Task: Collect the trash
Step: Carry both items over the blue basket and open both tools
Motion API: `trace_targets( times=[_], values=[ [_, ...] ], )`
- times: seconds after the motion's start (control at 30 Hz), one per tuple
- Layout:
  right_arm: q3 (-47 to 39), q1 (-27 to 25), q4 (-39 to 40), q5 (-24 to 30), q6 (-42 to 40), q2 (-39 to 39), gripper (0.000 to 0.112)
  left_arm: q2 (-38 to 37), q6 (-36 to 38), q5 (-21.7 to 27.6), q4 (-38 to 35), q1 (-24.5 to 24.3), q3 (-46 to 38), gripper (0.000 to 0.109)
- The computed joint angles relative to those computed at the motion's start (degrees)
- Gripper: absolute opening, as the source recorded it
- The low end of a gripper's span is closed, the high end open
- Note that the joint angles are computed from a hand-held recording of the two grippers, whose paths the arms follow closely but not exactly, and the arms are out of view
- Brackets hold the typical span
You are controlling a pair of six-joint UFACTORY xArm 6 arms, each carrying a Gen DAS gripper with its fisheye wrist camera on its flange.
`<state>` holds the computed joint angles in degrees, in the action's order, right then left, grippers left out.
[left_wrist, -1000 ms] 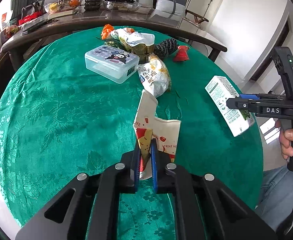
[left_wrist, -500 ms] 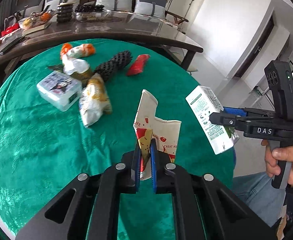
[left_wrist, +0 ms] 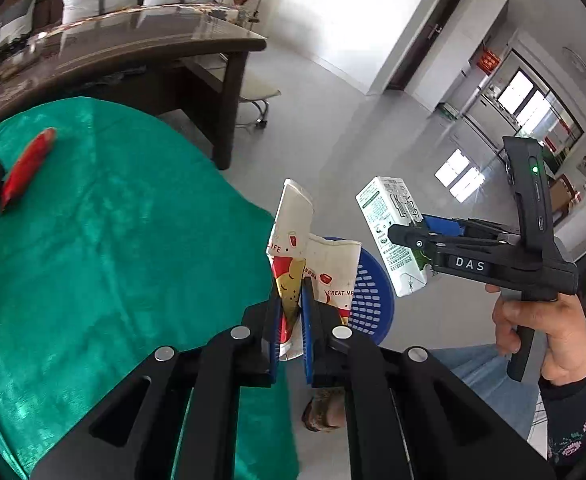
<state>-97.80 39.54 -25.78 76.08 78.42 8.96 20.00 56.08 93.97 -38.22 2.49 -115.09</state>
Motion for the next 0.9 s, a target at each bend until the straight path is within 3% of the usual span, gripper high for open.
trace_targets(
  times=[0.13,0.3,0.53,0.67,0.7,0.73,0.8,0.9],
  values=[
    [13.7,-1.7,0.6,-3.9,4.8,-8.6,0.052,-4.1,-0.2,-5.3,2.4,-6.6,9.0,0.008],
    [25.0,-3.3,0.7,-9.2,9.1,-15.6,0.052,-5.2,-1.9,-10.4,4.4,-12.7,14.9,0.008],
    [32.9,-5.2,0.4,-15.3,13.8,-20.7,0.053,-2.2,-4.0,-12.7,5.8,-16.8,15.6,0.009],
    [35.0,-5.2,0.4,-16.0,14.8,-22.6,0.054,-1.2,-4.1,-13.7,6.7,-18.1,16.0,0.010],
    [36.3,-4.7,0.3,-15.9,15.7,-23.8,0.055,-1.8,-3.9,-14.9,7.1,-18.5,17.2,0.015],
    [36.8,-4.9,0.3,-16.3,16.1,-24.1,0.064,-2.1,-3.8,-16.0,7.8,-18.9,18.1,0.034],
    [37.3,-4.9,0.0,-16.4,17.1,-24.4,0.079,-3.3,-3.0,-18.4,8.0,-19.2,20.6,0.057],
    [37.0,-4.4,-1.4,-14.8,17.7,-24.9,0.079,-3.5,-2.6,-19.7,7.9,-19.6,21.4,0.063]
  ],
)
